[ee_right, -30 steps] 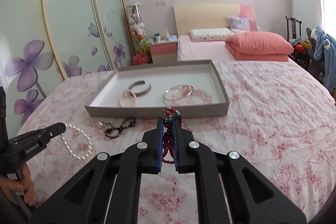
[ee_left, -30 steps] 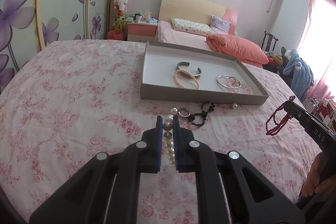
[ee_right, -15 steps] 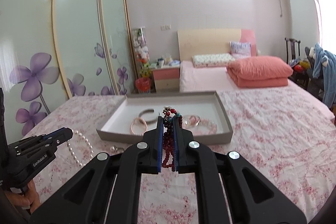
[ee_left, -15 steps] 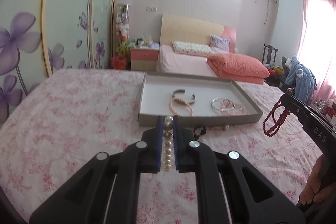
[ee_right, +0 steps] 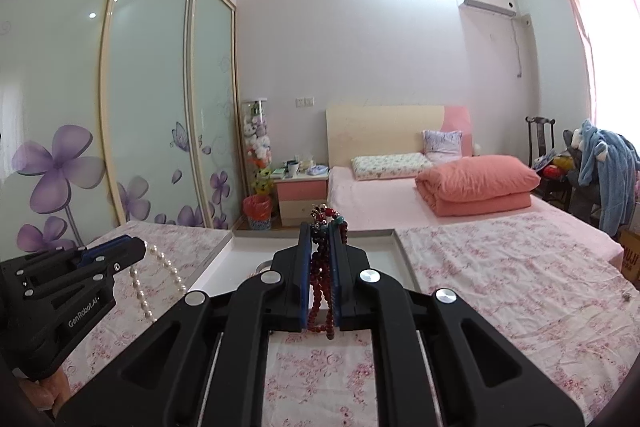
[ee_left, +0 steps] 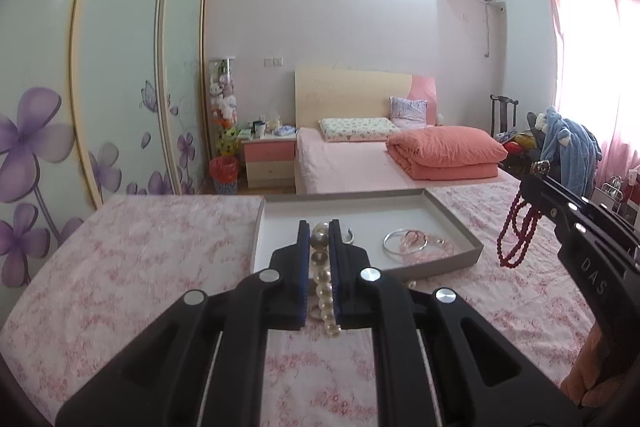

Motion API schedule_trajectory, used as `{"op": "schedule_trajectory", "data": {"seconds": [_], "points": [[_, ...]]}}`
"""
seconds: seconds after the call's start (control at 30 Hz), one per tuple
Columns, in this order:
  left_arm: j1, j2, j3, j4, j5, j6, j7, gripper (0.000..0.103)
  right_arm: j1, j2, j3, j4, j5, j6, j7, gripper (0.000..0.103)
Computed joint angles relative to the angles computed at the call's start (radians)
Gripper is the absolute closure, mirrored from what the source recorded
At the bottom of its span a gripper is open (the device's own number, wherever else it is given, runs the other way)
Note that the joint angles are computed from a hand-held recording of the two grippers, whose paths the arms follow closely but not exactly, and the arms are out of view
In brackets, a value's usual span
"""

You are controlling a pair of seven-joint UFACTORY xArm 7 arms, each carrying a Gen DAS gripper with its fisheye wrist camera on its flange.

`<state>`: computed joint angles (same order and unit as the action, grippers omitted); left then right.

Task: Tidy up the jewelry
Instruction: 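Carry the white pearl bracelet and red strand into the tray and open both grippers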

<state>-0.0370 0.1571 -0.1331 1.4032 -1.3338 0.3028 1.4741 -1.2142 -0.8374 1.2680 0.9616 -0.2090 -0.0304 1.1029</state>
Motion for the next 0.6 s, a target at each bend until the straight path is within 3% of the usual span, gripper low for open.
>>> {"op": "schedule_trajectory", "data": {"seconds": [0.6], "points": [[-0.002, 0.023, -0.007, 0.046, -0.015, 0.004, 0.003, 0.093, -0.028, -0.031, -0.008, 0.023, 0.009, -0.017, -0.001, 0.094]]}}
